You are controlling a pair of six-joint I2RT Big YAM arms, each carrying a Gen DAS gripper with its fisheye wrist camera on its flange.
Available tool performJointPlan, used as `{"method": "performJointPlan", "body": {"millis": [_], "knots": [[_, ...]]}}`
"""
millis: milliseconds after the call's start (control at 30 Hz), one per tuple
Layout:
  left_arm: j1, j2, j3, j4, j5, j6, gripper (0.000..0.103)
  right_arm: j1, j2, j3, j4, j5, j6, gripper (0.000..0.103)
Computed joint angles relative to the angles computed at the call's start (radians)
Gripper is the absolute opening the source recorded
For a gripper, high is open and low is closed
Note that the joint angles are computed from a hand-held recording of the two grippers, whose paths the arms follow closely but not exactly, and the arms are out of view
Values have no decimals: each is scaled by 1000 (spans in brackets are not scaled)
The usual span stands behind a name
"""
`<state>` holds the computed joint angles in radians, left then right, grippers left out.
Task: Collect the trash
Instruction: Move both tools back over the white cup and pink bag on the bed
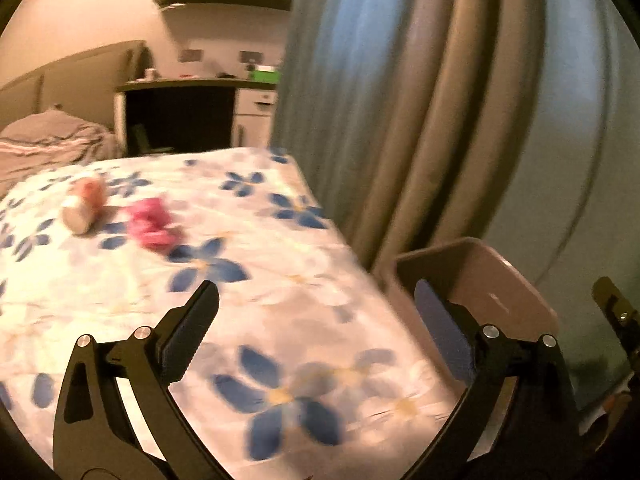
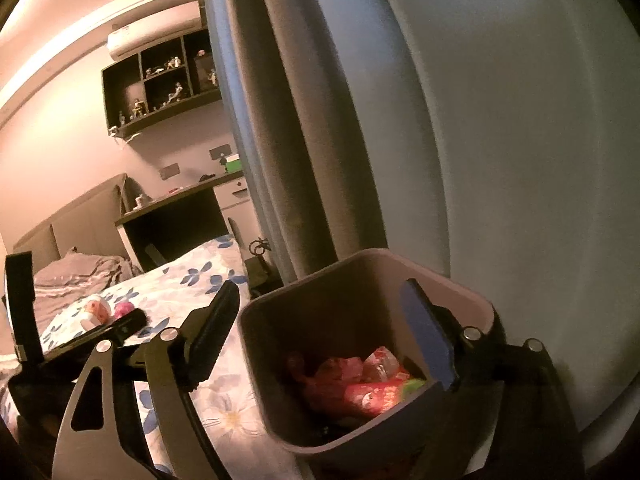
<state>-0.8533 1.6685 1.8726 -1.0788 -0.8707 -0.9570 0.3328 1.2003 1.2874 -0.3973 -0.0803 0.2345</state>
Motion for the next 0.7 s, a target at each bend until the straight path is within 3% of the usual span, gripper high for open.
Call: {"method": "performJointPlan", "body": {"millis": [300, 500, 700], "knots": [[-8, -112, -93, -272, -101, -273, 97, 73, -6, 9, -16, 24, -4, 83], [-17, -167, -137, -389, -138, -383, 97, 134, 5, 32, -38, 41, -15, 84], [-11, -222, -191, -445, -154, -448, 97, 188, 29, 64, -56, 59, -24, 84]]}}
